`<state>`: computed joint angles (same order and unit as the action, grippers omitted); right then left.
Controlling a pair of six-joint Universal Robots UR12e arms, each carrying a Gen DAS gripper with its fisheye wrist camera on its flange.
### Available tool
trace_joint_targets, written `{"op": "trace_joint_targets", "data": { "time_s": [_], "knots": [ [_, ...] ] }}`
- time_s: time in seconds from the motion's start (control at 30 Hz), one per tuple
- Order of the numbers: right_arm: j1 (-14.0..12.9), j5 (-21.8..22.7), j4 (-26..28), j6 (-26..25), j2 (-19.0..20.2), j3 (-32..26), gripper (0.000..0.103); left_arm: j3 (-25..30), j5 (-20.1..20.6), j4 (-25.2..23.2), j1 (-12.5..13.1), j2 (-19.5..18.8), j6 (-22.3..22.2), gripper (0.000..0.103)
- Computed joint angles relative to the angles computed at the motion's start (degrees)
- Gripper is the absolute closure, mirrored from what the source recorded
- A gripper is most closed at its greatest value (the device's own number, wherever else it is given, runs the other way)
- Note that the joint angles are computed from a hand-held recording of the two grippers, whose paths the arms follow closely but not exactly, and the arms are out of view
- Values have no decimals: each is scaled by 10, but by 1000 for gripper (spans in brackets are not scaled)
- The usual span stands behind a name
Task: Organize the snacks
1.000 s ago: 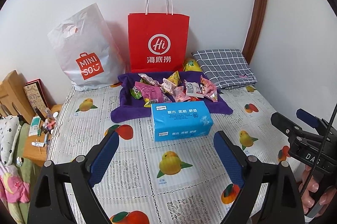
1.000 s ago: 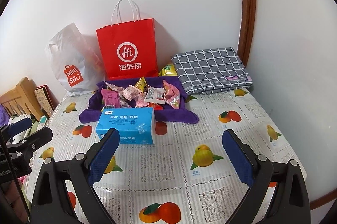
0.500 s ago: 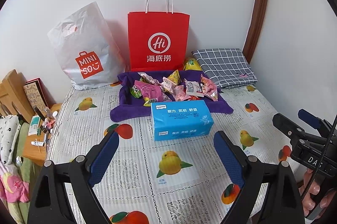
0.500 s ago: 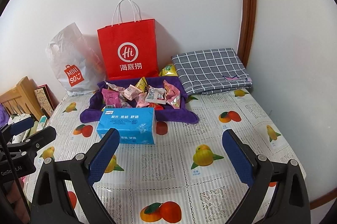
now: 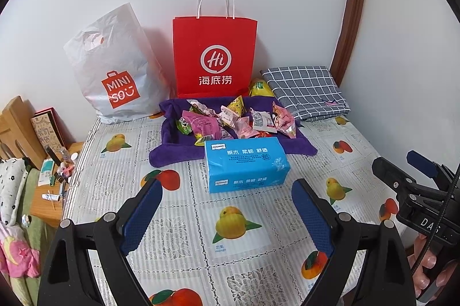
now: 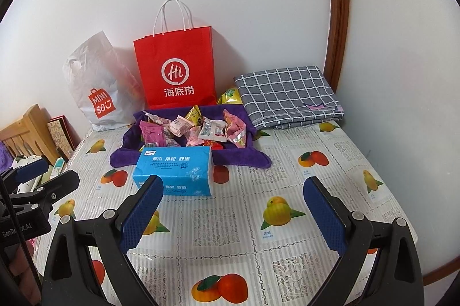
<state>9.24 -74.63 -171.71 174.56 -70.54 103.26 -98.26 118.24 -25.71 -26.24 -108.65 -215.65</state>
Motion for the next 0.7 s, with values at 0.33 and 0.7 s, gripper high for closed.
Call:
{"op": "trace_joint_targets", "data": {
  "time_s": [0.33, 0.7],
  "knots": [
    [-1, 0, -1, 0, -1, 2, 6, 0, 0, 0, 0, 0, 0, 12],
    [-2, 4, -4, -2, -2, 4, 6, 4, 4, -2, -1, -2, 4, 12]
  ]
}}
